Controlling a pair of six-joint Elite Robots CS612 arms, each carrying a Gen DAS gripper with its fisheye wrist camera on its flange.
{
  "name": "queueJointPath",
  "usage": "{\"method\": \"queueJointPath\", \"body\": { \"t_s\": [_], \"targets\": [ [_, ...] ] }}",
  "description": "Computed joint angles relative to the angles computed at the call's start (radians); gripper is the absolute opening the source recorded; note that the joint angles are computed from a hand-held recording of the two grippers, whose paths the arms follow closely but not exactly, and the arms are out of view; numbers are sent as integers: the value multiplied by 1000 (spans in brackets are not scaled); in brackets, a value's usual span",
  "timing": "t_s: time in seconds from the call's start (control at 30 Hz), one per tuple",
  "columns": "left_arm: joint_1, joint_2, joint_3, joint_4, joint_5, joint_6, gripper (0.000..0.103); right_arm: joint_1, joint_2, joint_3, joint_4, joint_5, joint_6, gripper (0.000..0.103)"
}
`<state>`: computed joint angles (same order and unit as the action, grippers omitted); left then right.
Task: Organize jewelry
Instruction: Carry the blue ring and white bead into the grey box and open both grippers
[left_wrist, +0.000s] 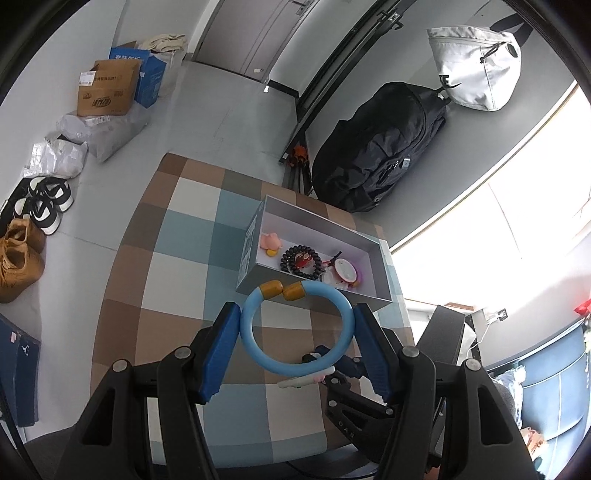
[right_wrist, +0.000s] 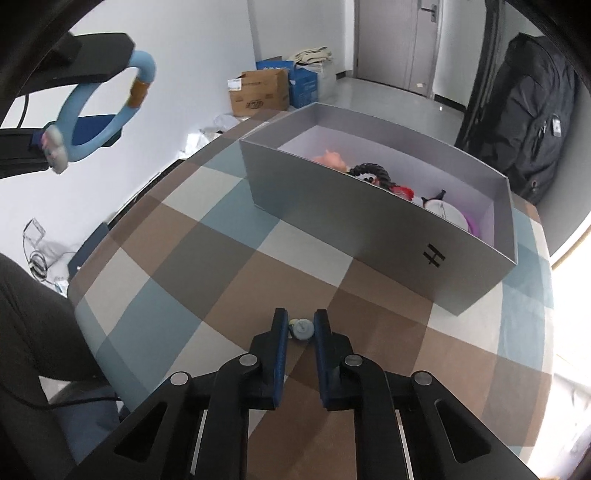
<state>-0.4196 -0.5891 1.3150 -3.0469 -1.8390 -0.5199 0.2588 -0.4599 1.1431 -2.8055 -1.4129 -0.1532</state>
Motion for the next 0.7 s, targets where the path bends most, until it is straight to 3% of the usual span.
{"method": "queueJointPath", "body": {
  "t_s": [0.27,0.7],
  "targets": [
    [-4,0,-1,9,1,7,58,-7,-9,18,-43,14,28,13],
    [-20,9,-30,57,59,31,58,-40,-25,27,-135,113,153,13]
  ]
}}
